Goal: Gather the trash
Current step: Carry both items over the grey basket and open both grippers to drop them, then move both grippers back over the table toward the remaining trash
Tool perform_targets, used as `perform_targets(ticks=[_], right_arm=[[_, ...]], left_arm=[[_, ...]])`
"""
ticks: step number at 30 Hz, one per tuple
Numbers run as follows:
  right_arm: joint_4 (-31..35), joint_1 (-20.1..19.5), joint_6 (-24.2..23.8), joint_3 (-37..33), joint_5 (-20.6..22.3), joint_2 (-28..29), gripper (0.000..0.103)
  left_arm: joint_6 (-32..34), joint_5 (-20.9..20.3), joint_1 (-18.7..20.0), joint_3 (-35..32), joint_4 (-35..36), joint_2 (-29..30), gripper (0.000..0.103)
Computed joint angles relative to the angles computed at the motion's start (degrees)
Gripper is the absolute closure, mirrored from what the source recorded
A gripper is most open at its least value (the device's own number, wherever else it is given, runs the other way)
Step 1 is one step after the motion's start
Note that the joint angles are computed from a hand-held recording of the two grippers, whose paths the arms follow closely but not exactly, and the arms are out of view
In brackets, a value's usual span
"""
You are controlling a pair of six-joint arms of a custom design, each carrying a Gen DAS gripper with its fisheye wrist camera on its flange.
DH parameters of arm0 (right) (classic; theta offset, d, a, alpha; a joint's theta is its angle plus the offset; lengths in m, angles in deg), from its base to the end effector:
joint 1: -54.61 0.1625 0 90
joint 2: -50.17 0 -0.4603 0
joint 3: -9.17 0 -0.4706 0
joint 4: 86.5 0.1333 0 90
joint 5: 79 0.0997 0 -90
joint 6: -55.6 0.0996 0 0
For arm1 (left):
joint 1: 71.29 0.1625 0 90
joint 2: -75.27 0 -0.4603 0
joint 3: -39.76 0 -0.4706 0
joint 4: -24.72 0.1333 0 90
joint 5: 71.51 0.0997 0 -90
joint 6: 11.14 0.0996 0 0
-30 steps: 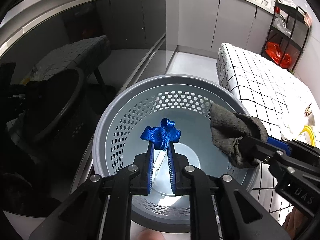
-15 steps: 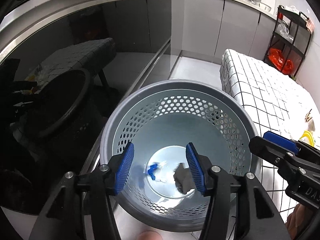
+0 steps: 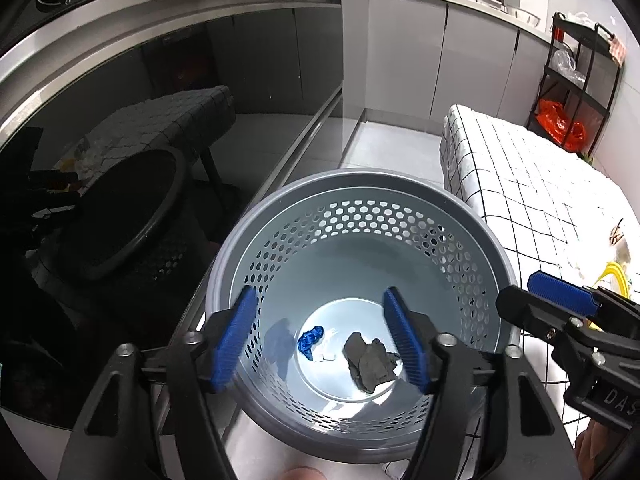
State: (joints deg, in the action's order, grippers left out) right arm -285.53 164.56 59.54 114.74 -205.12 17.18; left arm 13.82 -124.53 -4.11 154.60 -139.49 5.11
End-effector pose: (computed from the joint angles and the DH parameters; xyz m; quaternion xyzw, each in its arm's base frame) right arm 0.2936 -0.5902 -0.0414 0.0297 -0.9077 0.3518 0.2265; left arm -0.0611 -0.6435 0.2445 0.2975 0.8712 -0.2359 0.3111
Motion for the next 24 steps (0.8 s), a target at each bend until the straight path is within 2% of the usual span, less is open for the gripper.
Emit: perform_targets(ticks=[8, 13, 18, 24], right_arm=[[-2.8, 1.3, -0.8, 2.4, -2.9, -0.8, 0.043], [-5.9, 1.8, -0.1, 5.3, -5.0, -2.1, 0.041], [-10.5, 2.7, 0.9, 8.8, -8.1, -3.3, 0.040], [-16.0, 4.3, 1.2, 12.9, -14.6, -4.4, 0.038]], left_arm=[[1.6, -1.1, -1.0, 1.9, -3.6, -1.1, 0.024], [4.2, -2.2, -2.1, 4.2, -8.3, -2.3, 0.014], [5.2, -3.9, -3.2, 6.1, -9.7, -3.7, 0.012], [4.6, -6.3, -4.4, 8.5, -8.8, -5.7, 0.012]])
